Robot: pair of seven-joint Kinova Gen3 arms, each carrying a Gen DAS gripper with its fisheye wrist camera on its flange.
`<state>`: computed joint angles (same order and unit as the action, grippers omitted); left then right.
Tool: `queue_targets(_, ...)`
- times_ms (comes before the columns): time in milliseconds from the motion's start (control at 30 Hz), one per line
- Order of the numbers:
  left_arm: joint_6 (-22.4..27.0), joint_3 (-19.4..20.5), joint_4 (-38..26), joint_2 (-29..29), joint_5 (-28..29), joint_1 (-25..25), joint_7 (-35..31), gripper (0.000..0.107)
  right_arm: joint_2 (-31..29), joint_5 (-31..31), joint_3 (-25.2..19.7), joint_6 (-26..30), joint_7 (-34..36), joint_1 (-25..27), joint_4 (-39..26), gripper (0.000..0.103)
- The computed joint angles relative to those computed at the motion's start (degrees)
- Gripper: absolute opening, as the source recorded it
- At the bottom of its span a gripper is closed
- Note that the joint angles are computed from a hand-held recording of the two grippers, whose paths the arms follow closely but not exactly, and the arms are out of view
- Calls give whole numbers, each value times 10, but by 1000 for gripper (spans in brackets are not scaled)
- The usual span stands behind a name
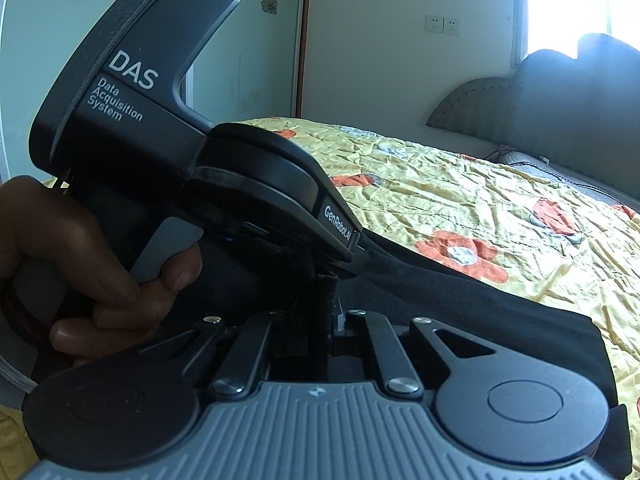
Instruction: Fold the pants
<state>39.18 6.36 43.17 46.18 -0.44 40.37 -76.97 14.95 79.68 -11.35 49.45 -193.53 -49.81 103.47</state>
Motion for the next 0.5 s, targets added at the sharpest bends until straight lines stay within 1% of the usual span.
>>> queue_targets(300,3,-4,5,-2,-1,-4,10,5,3,-1,2,-17,5,5,-5,8)
queue_targets(367,15,-3,-5,2,0,-5,11,7,5,-6,3,-23,10,8,-7,9)
queue_targets(400,24,-9,-11,3,-3,-2,20,20,6,-17,4,-27,20,11,-11,9)
queue_targets(433,25,-14,-10,1,-6,-1,28,27,6,-28,-1,-27,24,14,-16,10)
queue_targets(500,10,-18,10,-11,-9,-4,38,31,-1,-37,7,-46,9,15,-12,15)
